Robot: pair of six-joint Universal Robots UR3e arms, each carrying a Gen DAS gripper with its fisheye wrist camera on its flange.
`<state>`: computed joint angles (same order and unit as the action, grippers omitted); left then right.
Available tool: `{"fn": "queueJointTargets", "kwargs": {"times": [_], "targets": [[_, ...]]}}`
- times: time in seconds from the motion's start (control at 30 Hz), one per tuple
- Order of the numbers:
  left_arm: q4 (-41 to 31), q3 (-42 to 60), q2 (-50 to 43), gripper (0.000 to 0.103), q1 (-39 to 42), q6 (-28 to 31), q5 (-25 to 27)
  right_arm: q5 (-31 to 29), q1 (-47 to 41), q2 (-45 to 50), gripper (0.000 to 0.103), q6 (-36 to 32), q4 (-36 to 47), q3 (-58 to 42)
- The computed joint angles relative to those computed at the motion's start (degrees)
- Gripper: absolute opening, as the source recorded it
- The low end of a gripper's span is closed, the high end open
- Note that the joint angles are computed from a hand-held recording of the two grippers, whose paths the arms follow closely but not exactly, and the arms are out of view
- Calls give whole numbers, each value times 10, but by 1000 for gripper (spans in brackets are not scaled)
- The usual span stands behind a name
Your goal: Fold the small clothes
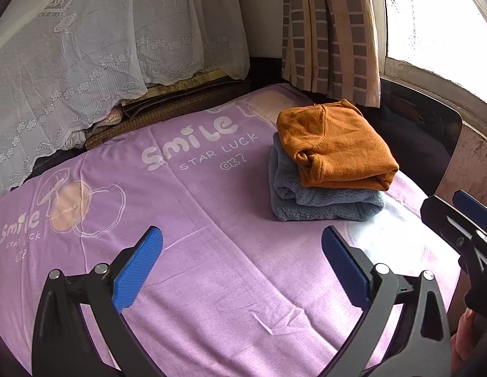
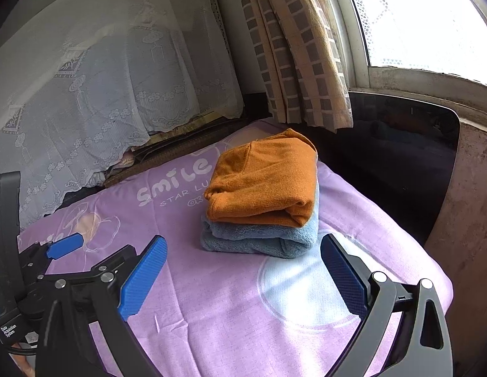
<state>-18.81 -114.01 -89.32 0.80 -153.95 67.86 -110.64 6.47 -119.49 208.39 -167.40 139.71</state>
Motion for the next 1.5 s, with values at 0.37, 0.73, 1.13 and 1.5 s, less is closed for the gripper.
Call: {"fn": "queueJointTargets", "kwargs": {"times": [0.37,0.73,1.13,1.5], "targets": [[-48,26,-18,99,-5,17,-42,41,-43,-18,99,-14,-14,25],[-45,49,-25,99,-59,-9,68,21,-23,-30,100,-30,11,10],[-85,48,15,99,-45,1,28,-13,8,-37,100,-34,54,-29],[-90,56,12,99,-56,3,26,1,-5,-42,99,-32,57,-29]]}}
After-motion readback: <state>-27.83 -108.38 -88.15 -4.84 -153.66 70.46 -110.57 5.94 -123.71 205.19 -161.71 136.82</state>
